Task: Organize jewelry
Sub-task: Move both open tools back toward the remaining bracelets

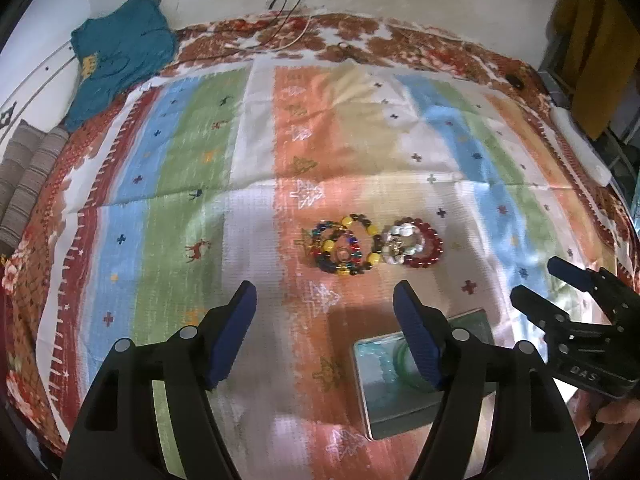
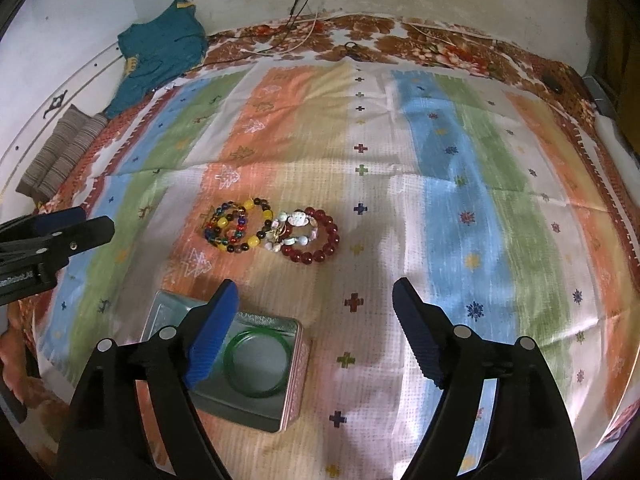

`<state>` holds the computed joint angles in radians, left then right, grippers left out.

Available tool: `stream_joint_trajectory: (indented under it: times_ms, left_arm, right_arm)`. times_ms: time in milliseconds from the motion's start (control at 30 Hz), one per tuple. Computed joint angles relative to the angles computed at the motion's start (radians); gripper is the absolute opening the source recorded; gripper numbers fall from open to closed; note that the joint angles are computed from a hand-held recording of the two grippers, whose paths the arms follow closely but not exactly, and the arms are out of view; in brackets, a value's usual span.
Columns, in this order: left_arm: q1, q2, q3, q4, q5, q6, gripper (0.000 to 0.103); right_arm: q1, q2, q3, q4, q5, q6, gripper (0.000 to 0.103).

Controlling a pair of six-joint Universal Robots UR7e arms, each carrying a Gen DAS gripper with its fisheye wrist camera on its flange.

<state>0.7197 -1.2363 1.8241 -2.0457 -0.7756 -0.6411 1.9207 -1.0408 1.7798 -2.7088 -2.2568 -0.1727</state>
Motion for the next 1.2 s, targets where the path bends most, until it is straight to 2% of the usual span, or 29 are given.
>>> stream_joint_trajectory:
  times_ms: [800,1200]
  left_arm:
    - [0.082,0.11,-0.107,0.019,0.016,0.052,0.071]
    - [0.121,0.155,-0.149,0.035,-0.004,0.08,0.071]
  right_arm:
    - [-0.03,0.128,-0.132,0.065,-0.012,-0.04,0.08]
    - [-0.045,0.163,-0.175,0.086,-0.012,-0.054,0.08]
